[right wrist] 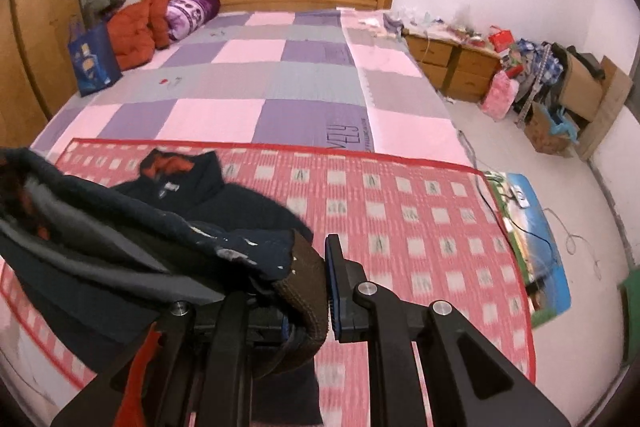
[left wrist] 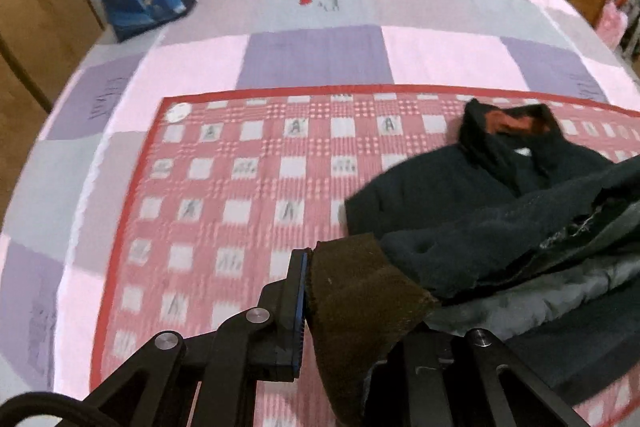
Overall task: Fold large clothes
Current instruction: 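Lift the hem with both grippers and fold it over toward the collar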
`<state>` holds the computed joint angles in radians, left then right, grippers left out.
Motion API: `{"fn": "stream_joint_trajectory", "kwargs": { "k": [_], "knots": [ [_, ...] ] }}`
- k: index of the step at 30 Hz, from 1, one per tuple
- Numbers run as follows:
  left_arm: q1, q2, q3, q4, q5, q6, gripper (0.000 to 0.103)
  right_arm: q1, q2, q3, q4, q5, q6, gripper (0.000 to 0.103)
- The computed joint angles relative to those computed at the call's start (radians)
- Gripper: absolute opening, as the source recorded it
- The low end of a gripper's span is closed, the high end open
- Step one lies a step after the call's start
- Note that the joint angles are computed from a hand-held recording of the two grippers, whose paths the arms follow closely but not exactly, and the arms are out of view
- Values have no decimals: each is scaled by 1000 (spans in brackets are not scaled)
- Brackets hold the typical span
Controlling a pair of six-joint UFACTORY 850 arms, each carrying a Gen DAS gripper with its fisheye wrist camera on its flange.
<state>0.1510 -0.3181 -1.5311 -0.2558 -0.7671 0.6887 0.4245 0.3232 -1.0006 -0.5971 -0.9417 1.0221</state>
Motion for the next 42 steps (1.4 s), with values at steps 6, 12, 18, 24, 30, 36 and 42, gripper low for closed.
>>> {"fn": "stream_joint_trajectory", "kwargs": {
  "k": [6, 12, 18, 24, 30, 36, 42],
  "knots": [
    [-91, -280, -203, 156, -38, -180, 15, -211, -268, -82, 134, 117, -172, 15],
    [-125, -443, -300, 197, -63, -216, 16, -251, -435, -84, 111, 156, -107, 15],
    [-150, -518, -341, 208, -82, -218, 19, -274, -560, -101, 92, 178, -29, 15],
    [-154, -549, -367, 205, -80, -226, 39, -289, -627, -112, 118, 190, -8, 16],
    [-129, -550, -365, 197, -59, -278, 79, -302, -671, -126, 139, 191, -24, 16],
    [-122, -464, -272, 166, 18, -212, 79, -323, -658, -115, 144, 200, -51, 40],
    [-83, -420, -284, 30, -80, -28, 79, -388, -526, -60, 216, 282, -252, 88]
  ]
}}
